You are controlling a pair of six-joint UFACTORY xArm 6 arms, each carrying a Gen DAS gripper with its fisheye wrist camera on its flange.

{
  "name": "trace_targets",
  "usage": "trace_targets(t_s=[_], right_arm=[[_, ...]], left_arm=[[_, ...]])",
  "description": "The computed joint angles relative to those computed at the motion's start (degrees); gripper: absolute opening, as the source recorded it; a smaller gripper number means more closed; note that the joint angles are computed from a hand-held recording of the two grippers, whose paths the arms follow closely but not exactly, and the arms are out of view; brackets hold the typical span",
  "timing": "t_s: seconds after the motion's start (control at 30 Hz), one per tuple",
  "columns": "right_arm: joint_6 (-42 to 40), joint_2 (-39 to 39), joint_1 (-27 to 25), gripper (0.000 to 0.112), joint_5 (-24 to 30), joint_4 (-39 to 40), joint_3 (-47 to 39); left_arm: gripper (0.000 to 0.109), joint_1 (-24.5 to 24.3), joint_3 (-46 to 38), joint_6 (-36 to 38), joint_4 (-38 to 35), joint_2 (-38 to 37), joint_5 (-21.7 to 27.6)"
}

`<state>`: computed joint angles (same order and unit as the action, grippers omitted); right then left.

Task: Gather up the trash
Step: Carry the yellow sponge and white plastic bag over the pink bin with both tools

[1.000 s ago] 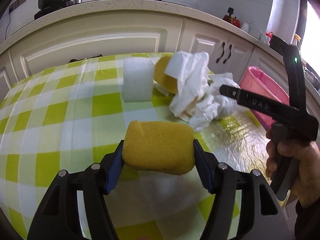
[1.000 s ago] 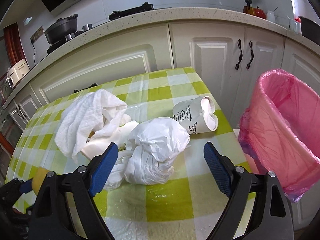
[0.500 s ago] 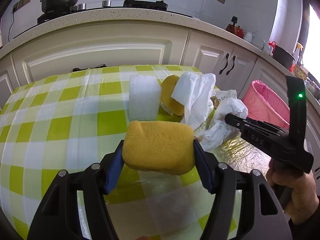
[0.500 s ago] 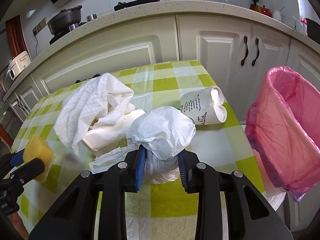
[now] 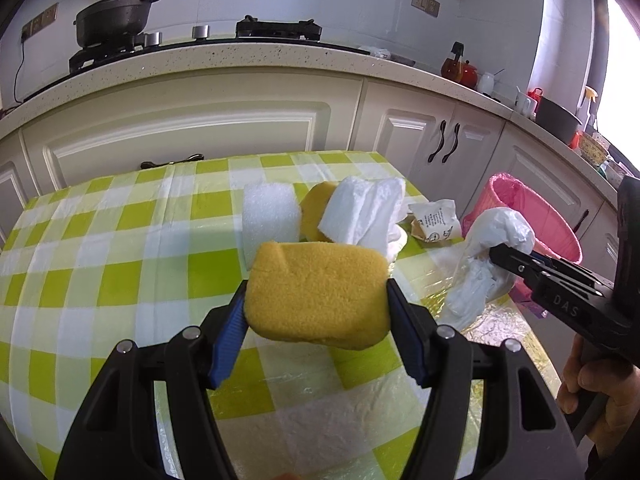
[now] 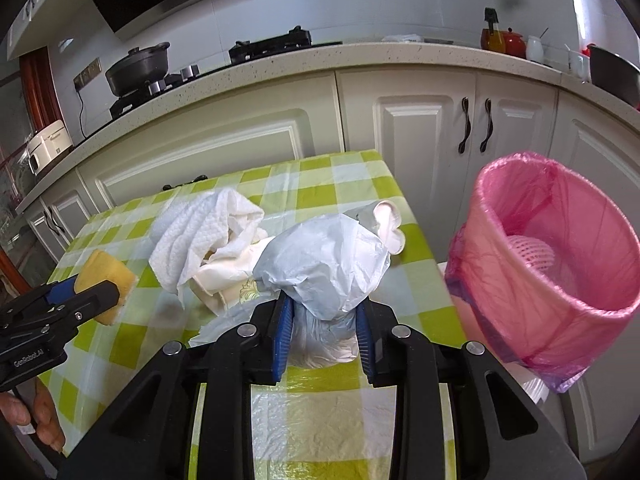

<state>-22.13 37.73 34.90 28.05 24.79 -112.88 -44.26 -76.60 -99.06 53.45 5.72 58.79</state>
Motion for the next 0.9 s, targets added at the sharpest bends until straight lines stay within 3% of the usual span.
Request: trace_targets(t_s=[0.4,0.9], right_arm=[[1.3,-1.14,-4.57,0.029,-0.97,-2.56,-2.48],[4.65,2.35,-10.43,0.029,0.32,-6.55,-10.48]], left_arm=[[0.063,1.24,-13.05,7.84,0.83,7.76,-1.04],[0.063,2.54,-41.39,23.14,-3.72,26.66,-1.8]])
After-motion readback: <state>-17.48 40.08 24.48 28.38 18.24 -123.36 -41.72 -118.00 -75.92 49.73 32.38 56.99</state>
